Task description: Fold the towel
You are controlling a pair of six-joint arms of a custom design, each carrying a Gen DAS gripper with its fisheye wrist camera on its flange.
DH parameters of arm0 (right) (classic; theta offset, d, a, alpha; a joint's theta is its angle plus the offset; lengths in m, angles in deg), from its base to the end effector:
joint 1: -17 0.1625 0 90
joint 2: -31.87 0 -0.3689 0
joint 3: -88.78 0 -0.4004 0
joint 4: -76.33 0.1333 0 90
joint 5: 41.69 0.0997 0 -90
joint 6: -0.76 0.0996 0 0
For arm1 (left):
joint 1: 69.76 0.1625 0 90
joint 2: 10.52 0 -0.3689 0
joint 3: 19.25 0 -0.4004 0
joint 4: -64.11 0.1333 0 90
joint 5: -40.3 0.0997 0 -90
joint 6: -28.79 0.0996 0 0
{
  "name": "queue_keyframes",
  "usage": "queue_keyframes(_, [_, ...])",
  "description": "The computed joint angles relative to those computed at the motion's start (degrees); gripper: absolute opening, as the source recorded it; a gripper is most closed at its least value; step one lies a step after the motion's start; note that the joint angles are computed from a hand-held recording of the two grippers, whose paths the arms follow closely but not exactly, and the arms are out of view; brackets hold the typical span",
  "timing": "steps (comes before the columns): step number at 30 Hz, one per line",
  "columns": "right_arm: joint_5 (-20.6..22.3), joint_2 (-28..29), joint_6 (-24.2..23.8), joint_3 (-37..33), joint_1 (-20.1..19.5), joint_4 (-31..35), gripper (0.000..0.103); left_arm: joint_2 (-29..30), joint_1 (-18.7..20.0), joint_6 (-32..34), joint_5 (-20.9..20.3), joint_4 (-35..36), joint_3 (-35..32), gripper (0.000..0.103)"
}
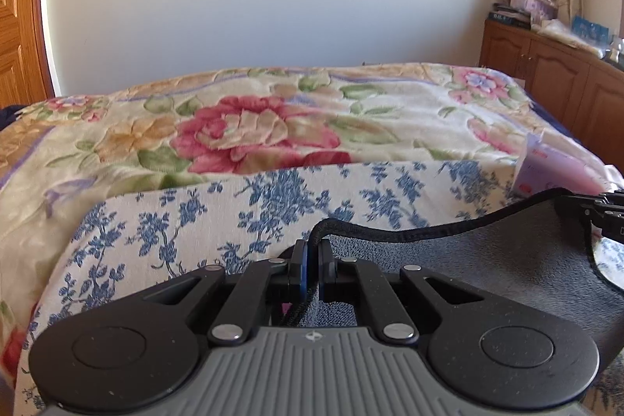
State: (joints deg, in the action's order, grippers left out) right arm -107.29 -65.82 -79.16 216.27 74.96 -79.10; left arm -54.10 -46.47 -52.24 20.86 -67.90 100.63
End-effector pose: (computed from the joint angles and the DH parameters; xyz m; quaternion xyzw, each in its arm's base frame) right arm -0.0813 -0.4587 0.3135 0.4367 -0.8243 0.3341 0.1353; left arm -0.3012 -0.3770 -0.0558 0.0717 0.7952 -0.4633 0.3845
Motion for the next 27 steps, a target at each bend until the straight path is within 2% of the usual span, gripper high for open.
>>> queue_keyframes(6, [-1.44, 1.53, 0.62, -0.11, 0.04, -1.65, 0.004, 0.66, 1.46, -1.33, -0.47, 2.25, -0.81, 0.007])
queue_keyframes(14, [-1.03, 1.69, 0.25, -0.07, -0.28, -2.13, 0.004, 1.71, 2.14, 0.65, -0.13, 0.65, -1.25, 0.007])
queue_keyframes(18, [-2.04, 2.29, 0.45, -0.05, 0.02, -3.25, 0.005, 2.05, 2.16, -0.03, 0.2, 2.0, -1.81, 0.017])
queue_keyframes(20, [-2.31, 2.4, 0.67, -0.1, 0.05, -3.49, 0.005, 1.96, 2.07, -0.78, 0.52, 2.77, -1.86, 0.033])
queue_keyframes(21, [-2.5, 2.41, 0.88, -0.21, 0.12, -3.42, 0.005, 1.85, 2.01, -1.16, 0.59, 3.05, -1.82, 0.037])
queue_keyframes(22, [-2.63, 2.41, 1.15, -0.27, 0.15, -3.46, 0.007, 1.75, 1.95, -1.58, 0.69, 3.47, -1.84, 0.042])
queue_keyframes(24, [-2.59, 2.2, 1.55, -0.22, 0.21, -3.63, 0.023, 1.63, 1.78, -1.88, 0.59, 4.02, -1.96, 0.046])
queue_keyframes(25, [-2.38, 2.0, 1.79, -0.13, 0.19, -3.78, 0.041, 1.6, 1.66, -1.88, 0.5, 4.25, -2.02, 0.049])
queue_keyframes(26, [-2.01, 1.72, 1.95, 0.07, 0.1, -3.99, 0.054, 1.58, 1.46, -2.4, 0.51, 5.17, -2.21, 0.054])
queue_keyframes(27, [-1.73, 1.32, 1.95, 0.08, 0.06, -3.59, 0.054, 1.54, 1.22, -3.3, 0.49, 6.64, -2.52, 0.056])
